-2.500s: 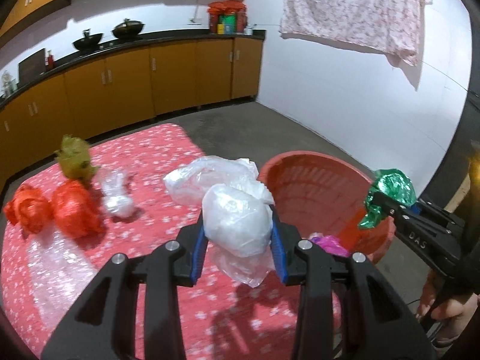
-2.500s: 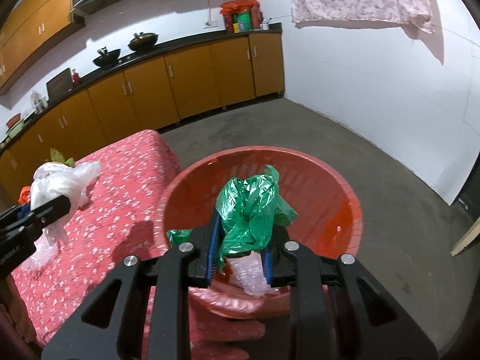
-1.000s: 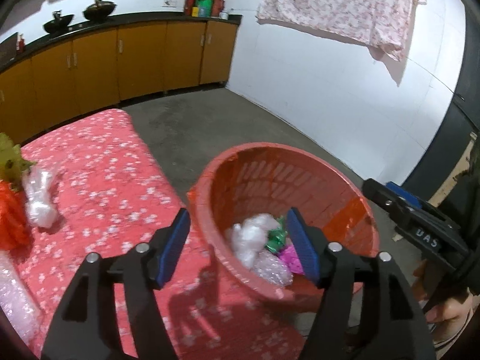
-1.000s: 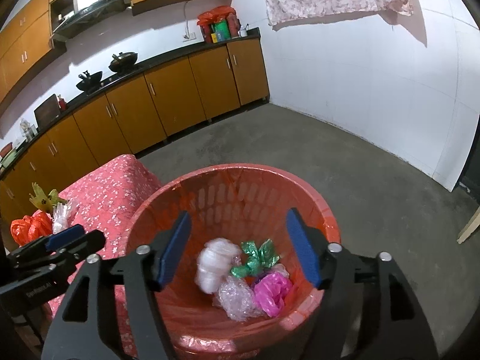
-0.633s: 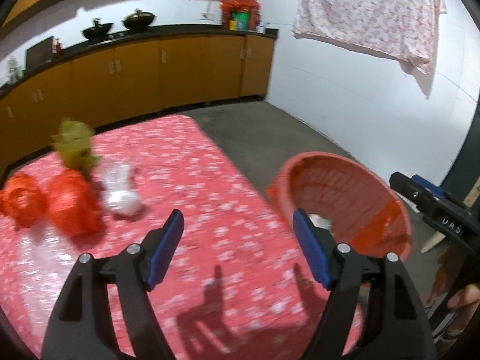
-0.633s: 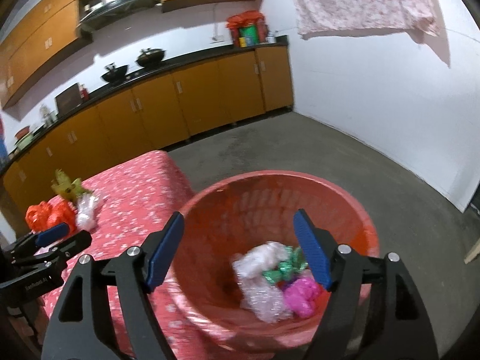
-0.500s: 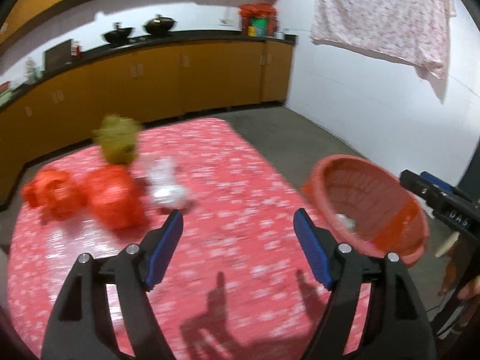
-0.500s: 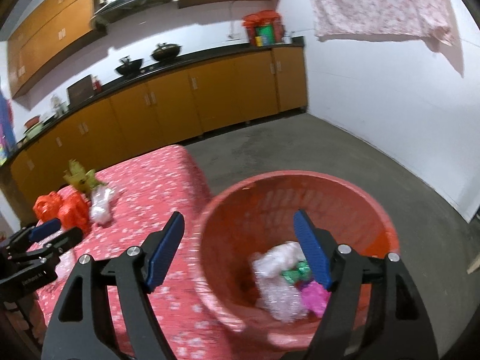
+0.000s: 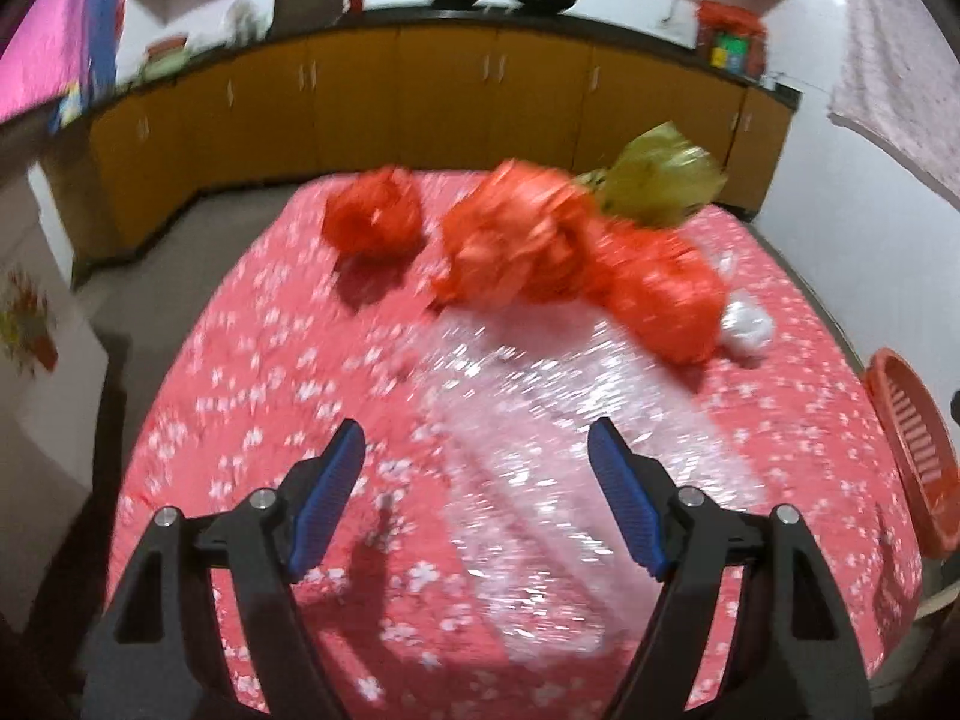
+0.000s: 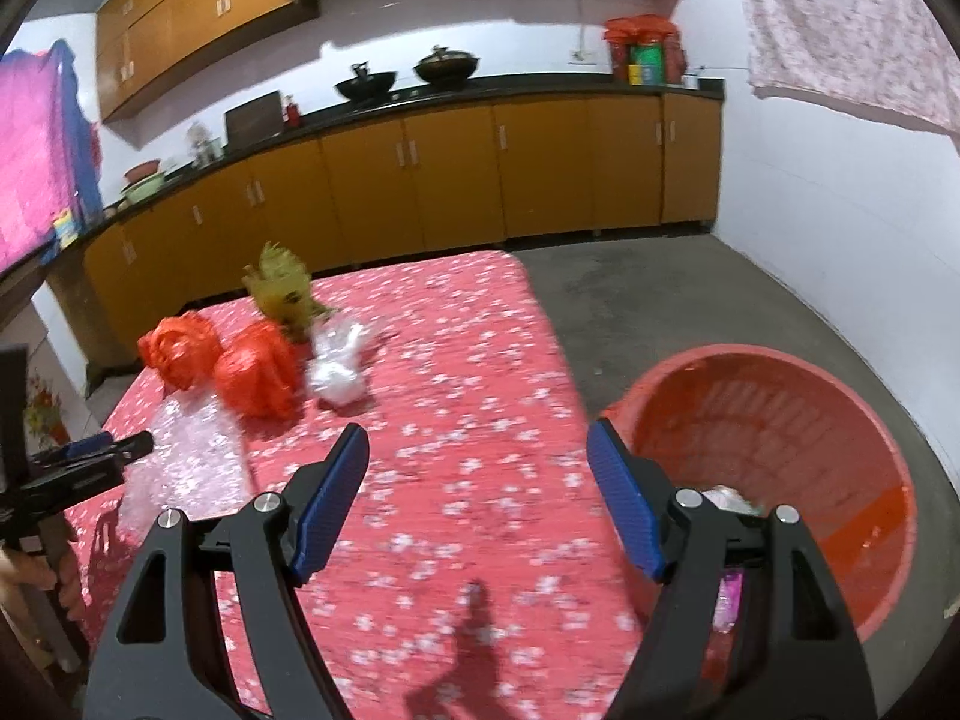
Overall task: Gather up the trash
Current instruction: 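Grasp the bubble wrap with the left tool while the right tool grasps an orange bag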
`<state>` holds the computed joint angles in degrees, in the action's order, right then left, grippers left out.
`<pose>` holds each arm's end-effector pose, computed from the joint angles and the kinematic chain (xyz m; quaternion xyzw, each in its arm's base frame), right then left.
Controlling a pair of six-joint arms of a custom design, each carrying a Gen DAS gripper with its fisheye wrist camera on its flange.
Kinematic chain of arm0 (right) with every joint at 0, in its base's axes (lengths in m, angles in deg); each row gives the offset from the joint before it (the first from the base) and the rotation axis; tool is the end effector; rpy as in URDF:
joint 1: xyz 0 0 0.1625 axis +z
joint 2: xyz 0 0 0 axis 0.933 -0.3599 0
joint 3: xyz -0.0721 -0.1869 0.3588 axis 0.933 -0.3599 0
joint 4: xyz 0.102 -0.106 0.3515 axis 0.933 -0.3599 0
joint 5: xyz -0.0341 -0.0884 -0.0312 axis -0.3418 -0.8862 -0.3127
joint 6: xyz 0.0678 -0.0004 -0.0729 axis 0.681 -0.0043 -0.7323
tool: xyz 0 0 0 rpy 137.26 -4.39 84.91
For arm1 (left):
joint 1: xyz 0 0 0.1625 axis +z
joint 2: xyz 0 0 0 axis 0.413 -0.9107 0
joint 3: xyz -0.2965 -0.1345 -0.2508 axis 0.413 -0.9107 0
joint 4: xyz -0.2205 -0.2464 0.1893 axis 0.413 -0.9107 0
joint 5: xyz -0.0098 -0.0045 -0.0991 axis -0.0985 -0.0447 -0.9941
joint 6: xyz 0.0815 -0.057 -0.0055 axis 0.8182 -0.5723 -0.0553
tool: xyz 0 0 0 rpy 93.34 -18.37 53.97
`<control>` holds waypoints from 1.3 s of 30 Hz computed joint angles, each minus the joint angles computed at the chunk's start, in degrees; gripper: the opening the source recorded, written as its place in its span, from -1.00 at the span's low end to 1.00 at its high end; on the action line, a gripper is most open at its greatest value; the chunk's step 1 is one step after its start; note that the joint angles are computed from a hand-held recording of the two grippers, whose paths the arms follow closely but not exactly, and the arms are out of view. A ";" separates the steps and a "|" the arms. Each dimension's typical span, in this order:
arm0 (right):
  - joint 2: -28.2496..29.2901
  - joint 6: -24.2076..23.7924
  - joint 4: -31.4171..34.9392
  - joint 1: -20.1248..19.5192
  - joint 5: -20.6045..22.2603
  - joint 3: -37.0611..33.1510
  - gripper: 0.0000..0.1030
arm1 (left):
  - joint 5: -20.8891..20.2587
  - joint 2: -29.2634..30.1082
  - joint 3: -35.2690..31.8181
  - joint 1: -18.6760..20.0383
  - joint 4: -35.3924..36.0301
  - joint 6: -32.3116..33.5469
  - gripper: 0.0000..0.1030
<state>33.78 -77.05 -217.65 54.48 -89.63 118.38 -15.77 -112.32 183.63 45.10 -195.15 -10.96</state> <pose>0.3721 -0.4611 0.0394 0.1341 -0.8365 0.4397 0.2982 0.0114 -0.5460 0.3417 0.1285 0.8726 -0.3408 0.3256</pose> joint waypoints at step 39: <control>13.51 1.64 24.70 -0.19 9.29 -25.92 0.29 | -8.06 -4.44 -1.72 6.10 5.20 8.58 -0.84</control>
